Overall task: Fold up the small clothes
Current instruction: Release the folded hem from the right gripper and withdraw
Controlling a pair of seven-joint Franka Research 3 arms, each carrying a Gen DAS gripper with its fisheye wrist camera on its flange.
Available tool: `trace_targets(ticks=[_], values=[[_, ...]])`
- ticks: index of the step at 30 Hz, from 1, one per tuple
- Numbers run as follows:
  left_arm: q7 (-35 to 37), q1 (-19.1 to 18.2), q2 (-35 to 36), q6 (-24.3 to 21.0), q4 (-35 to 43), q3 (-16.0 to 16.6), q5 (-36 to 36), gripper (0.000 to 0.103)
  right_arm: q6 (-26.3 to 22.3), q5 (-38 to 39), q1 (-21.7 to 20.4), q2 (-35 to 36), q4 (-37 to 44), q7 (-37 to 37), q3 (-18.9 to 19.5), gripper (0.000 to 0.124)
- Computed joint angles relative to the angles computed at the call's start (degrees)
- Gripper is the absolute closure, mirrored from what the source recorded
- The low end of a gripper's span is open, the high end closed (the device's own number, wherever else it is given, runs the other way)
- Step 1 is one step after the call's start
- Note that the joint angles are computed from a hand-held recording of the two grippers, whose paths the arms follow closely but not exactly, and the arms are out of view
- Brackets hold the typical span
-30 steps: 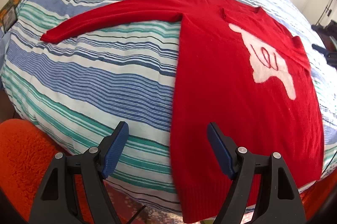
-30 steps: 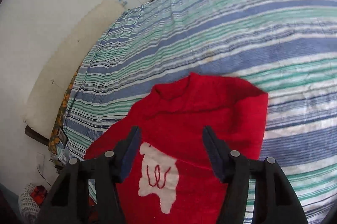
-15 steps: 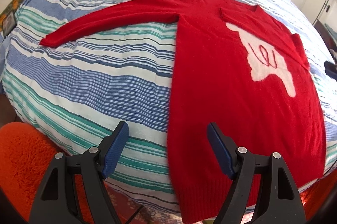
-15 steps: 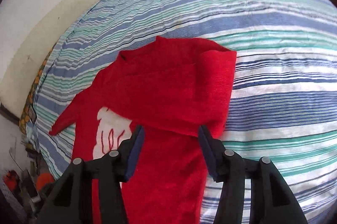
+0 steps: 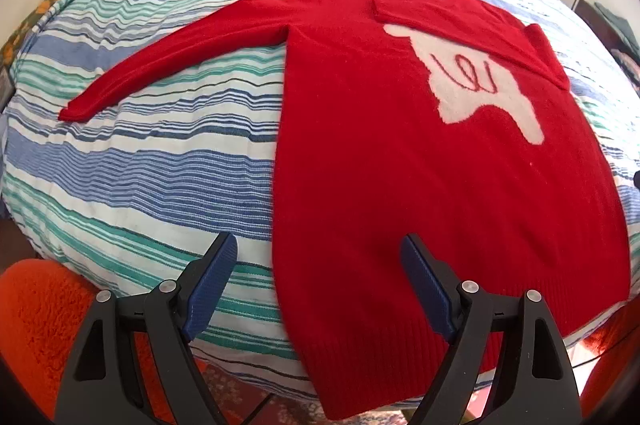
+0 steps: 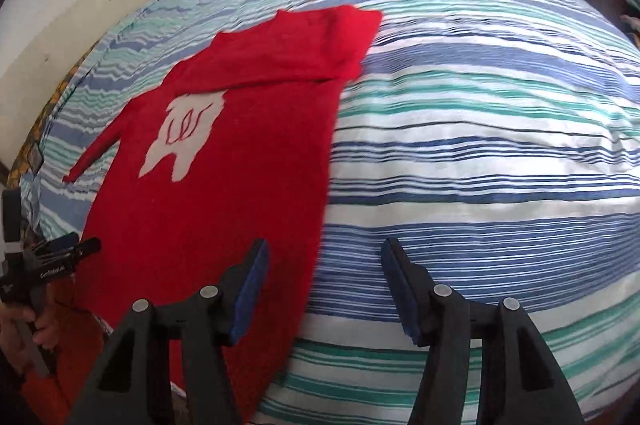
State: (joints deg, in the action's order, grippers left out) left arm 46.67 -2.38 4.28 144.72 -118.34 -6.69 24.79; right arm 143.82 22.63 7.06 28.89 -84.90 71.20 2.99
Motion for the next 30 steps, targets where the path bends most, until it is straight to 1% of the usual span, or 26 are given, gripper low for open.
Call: trace_targets(ticks=[1, 2, 3, 4, 5, 6, 7, 8, 9, 10, 11, 12, 14, 16, 17, 19, 22, 24, 27, 28, 30], values=[[-0.3, 0.0, 0.1, 0.0, 0.1, 0.0, 0.1, 0.018, 3.3, -1.2, 1.1, -0.3, -0.7, 1.9, -1.7, 0.04], [-0.3, 0.0, 0.3, -0.3, 0.3, 0.0, -0.2, 0.017, 6.3, -2.6, 2.9, -0.3, -1.1, 3.8, -4.4, 0.029], [-0.2, 0.0, 0.6, -0.7, 0.6, 0.0, -0.7, 0.017, 8.6, -6.0, 4.1, 0.0, -1.4, 7.1, -6.4, 0.026], [0.0, 0.1, 0.8, -1.0, 0.8, 0.0, -1.6, 0.017, 9.3, -10.2, 4.9, 0.7, -0.9, 11.6, -8.2, 0.026], [0.3, 0.1, 1.0, -1.4, 1.0, -0.1, -2.6, 0.017, 8.2, -14.3, 4.5, 1.8, 0.4, 16.1, -8.5, 0.026], [0.8, 0.3, 1.3, -1.7, 1.2, -0.1, -3.9, 0.017, 5.0, -17.0, 2.9, 3.4, 2.5, 19.2, -7.4, 0.024], [1.2, 0.5, 1.5, -1.9, 1.3, -0.1, -5.2, 0.017, -0.2, -17.0, 1.8, 5.6, 5.7, 20.4, -6.8, 0.023], [1.4, 0.6, 1.6, -2.0, 1.4, -0.1, -6.2, 0.017, -2.2, -13.5, 2.1, 7.4, 6.8, 19.1, -7.8, 0.021], [1.6, 0.7, 1.4, -1.6, 1.1, 0.0, -6.9, 0.017, -1.1, -10.2, 4.3, 7.2, 6.2, 16.3, -10.8, 0.021], [1.7, 0.8, 1.2, -1.2, 0.7, 0.0, -7.3, 0.017, 1.7, -10.3, 5.4, 6.9, 4.7, 16.0, -11.8, 0.021], [1.6, 0.8, 1.1, -0.9, 0.5, 0.0, -7.4, 0.017, 1.4, -12.0, 5.0, 7.1, 5.2, 17.6, -11.3, 0.021], [1.5, 0.8, 1.0, -0.6, 0.2, 0.1, -7.4, 0.017, 1.1, -11.6, 6.0, 7.3, 5.5, 17.8, -12.5, 0.021], [1.5, 0.8, 1.0, 0.1, -0.2, 0.1, -7.3, 0.016, 1.5, -11.9, 5.1, 7.2, 5.3, 18.0, -11.5, 0.021], [1.6, 0.8, 1.3, -0.2, 0.2, 0.1, -7.4, 0.015, 1.0, -12.6, 4.1, 7.3, 5.9, 18.2, -10.4, 0.021], [2.0, 0.9, 1.3, 0.2, 0.2, 0.1, -7.6, 0.014, 1.1, -12.3, 5.0, 7.3, 5.6, 18.1, -11.3, 0.021], [2.8, 1.0, 1.4, 0.3, 0.3, 0.0, -8.7, 0.012, 1.8, -12.5, 5.5, 7.2, 5.0, 18.2, -11.6, 0.021], [3.4, 1.2, 1.7, 0.2, 0.6, 0.0, -9.8, 0.01, 2.5, -13.5, 5.4, 7.0, 4.3, 18.8, -11.3, 0.021], [4.0, 1.2, 1.8, 0.1, 0.8, 0.0, -10.4, 0.009, 2.9, -13.8, 6.1, 6.9, 4.0, 19.0, -12.0, 0.021], [4.6, 1.2, 1.9, -0.3, 1.0, -0.1, -10.8, 0.007, 3.5, -15.4, 5.5, 6.7, 3.6, 19.8, -11.1, 0.021], [4.7, 1.2, 1.9, -0.4, 1.0, -0.1, -10.9, 0.007, 3.6, -14.4, 6.3, 6.6, 3.4, 19.3, -12.2, 0.021], [5.0, 1.2, 2.1, -0.6, 1.2, 0.0, -10.9, 0.007, 3.7, -14.4, 6.2, 6.5, 3.1, 19.1, -12.1, 0.021]])
